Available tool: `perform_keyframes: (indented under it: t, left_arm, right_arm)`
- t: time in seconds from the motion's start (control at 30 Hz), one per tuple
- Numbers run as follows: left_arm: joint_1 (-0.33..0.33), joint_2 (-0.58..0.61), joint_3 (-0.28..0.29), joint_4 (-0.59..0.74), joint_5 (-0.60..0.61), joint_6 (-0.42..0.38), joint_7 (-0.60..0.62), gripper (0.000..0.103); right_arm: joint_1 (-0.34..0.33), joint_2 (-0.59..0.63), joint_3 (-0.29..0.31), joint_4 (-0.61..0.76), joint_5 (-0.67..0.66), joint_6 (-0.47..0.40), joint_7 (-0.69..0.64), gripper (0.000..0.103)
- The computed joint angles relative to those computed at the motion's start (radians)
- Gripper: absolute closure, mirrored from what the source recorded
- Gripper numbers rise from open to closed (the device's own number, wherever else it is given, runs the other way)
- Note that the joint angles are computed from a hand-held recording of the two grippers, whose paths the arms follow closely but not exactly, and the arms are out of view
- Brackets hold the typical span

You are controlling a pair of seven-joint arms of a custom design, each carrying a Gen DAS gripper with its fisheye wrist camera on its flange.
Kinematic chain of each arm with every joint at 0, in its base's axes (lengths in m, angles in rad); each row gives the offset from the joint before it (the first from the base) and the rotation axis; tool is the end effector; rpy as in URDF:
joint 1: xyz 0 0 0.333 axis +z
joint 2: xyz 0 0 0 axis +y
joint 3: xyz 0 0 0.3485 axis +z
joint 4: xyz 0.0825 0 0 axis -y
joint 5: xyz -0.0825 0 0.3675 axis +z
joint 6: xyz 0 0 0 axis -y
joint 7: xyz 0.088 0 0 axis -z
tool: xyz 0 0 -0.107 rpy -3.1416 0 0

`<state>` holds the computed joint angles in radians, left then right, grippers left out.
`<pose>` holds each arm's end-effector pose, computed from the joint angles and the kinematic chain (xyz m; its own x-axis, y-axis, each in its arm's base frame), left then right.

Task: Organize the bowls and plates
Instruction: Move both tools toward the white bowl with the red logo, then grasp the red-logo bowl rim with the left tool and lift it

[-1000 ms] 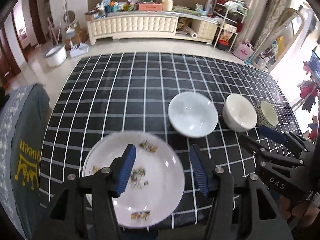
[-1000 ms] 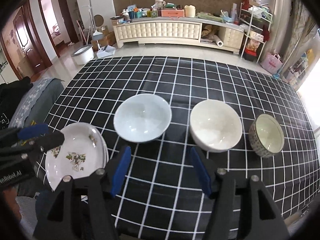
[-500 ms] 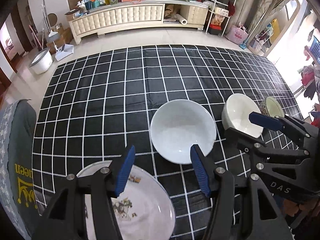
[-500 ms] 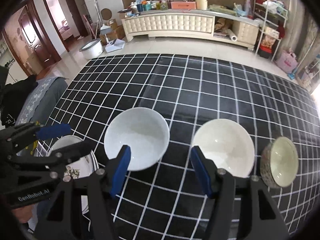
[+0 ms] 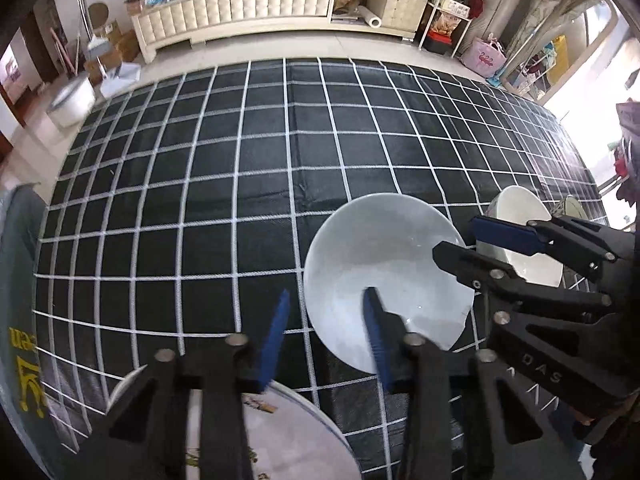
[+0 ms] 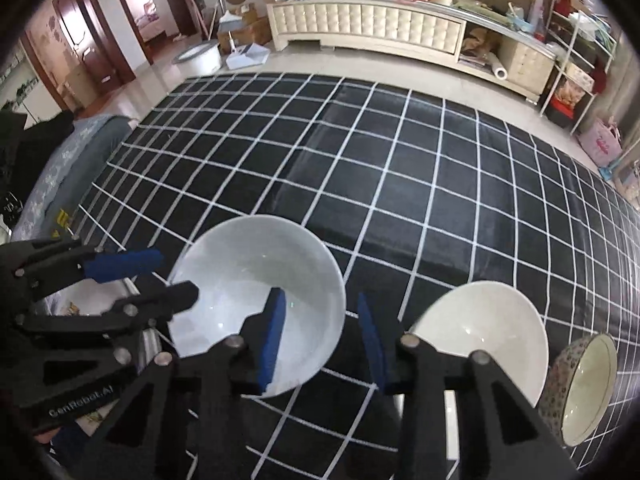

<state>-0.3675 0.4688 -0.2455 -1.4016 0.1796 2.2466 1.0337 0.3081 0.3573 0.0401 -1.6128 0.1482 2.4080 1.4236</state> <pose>0.6181 -0.3809 0.5174 -0.1379 -0.9804 0.1405 -0.9305 0.0797 -0.3575 0.6543 0.2341 0.5044 0.4077 -0.9089 -0.0874 -0.8374 -0.3340 -0.4327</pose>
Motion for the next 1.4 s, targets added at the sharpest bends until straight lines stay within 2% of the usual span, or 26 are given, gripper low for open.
perform_keyframes:
  t: [0.07, 0.17, 0.27, 0.33, 0.4, 0.63, 0.87, 1.1, 1.23, 1.4]
  left_arm:
    - [-0.002, 0.011, 0.001, 0.013, 0.000, -0.018, 0.006, 0.080]
    - [0.004, 0.020, -0.001, 0.014, -0.005, -0.036, 0.017, 0.082]
    - [0.007, 0.036, -0.003, 0.029, -0.021, -0.052, 0.025, 0.089]
    - [0.002, 0.054, 0.001, 0.053, -0.017, -0.079, 0.026, 0.092]
    - [-0.005, 0.062, 0.007, 0.066, -0.008, -0.086, 0.017, 0.092]
    - [-0.007, 0.045, 0.004, 0.055, -0.017, -0.083, -0.021, 0.095]
    - [-0.015, -0.036, -0.008, -0.006, -0.014, -0.073, -0.036, 0.095]
    - [-0.034, -0.138, -0.024, -0.112, -0.002, -0.052, -0.073, 0.095]
    - [-0.032, -0.199, -0.039, -0.204, -0.018, -0.014, -0.078, 0.095]
    - [-0.047, -0.209, -0.053, -0.251, -0.029, -0.005, -0.097, 0.095]
  right_arm:
    - [0.001, 0.009, -0.001, 0.009, -0.005, -0.008, -0.003, 0.065]
    - [0.004, 0.017, -0.004, 0.014, -0.013, -0.015, -0.001, 0.068]
    - [0.008, 0.030, -0.008, 0.028, -0.030, -0.037, 0.003, 0.077]
    - [0.020, 0.035, -0.021, 0.029, -0.061, -0.033, 0.023, 0.088]
    - [0.022, 0.045, -0.025, 0.043, -0.070, -0.046, 0.042, 0.091]
    - [0.014, 0.032, -0.021, 0.022, -0.056, -0.030, 0.079, 0.092]
    - [0.011, -0.065, -0.012, -0.068, -0.045, -0.003, 0.104, 0.092]
    - [0.009, -0.188, 0.000, -0.198, -0.064, 0.024, 0.133, 0.092]
    - [0.005, -0.251, 0.008, -0.284, -0.069, 0.044, 0.158, 0.092]
    - [-0.003, -0.285, 0.016, -0.345, -0.075, 0.039, 0.188, 0.092]
